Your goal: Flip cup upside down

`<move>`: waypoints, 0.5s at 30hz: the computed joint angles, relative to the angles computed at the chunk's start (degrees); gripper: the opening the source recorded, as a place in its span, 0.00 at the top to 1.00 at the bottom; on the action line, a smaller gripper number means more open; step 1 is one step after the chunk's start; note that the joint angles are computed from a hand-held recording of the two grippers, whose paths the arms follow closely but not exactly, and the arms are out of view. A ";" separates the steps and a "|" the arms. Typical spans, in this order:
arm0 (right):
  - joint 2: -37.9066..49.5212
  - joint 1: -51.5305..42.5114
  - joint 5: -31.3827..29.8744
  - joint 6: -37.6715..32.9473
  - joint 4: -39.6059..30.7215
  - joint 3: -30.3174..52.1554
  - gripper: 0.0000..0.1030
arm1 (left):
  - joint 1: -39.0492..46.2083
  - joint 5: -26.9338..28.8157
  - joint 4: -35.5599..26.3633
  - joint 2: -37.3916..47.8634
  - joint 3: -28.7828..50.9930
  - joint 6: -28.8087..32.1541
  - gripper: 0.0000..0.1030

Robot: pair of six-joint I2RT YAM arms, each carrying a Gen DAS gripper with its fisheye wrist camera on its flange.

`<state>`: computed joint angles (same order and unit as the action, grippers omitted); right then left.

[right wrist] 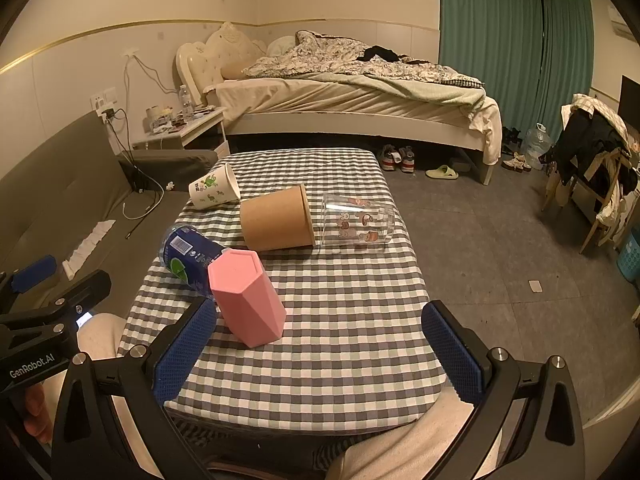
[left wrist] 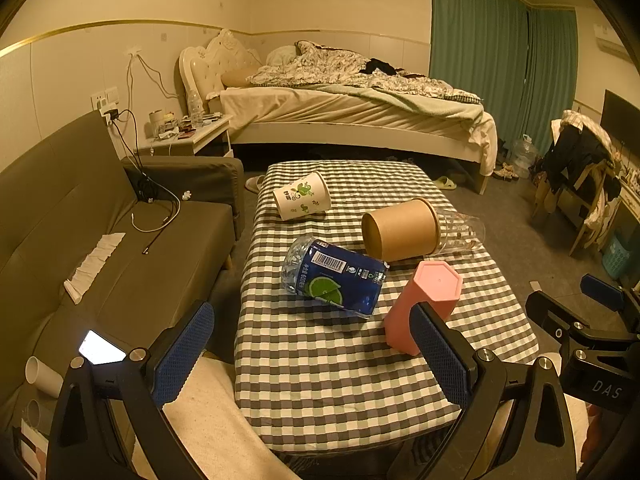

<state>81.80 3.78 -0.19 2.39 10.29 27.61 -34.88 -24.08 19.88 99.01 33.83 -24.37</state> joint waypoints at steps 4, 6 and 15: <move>0.07 -0.06 -0.02 -0.04 0.08 -0.08 0.00 | -0.24 -0.14 -0.06 0.14 0.12 -0.15 0.02; 0.09 -0.05 -0.06 -0.01 0.05 -0.03 0.00 | -0.06 -0.04 -0.11 0.08 0.11 -0.01 0.02; 0.44 -0.06 0.00 0.12 0.71 -0.52 0.00 | -0.13 -0.02 0.17 0.30 0.14 0.21 0.02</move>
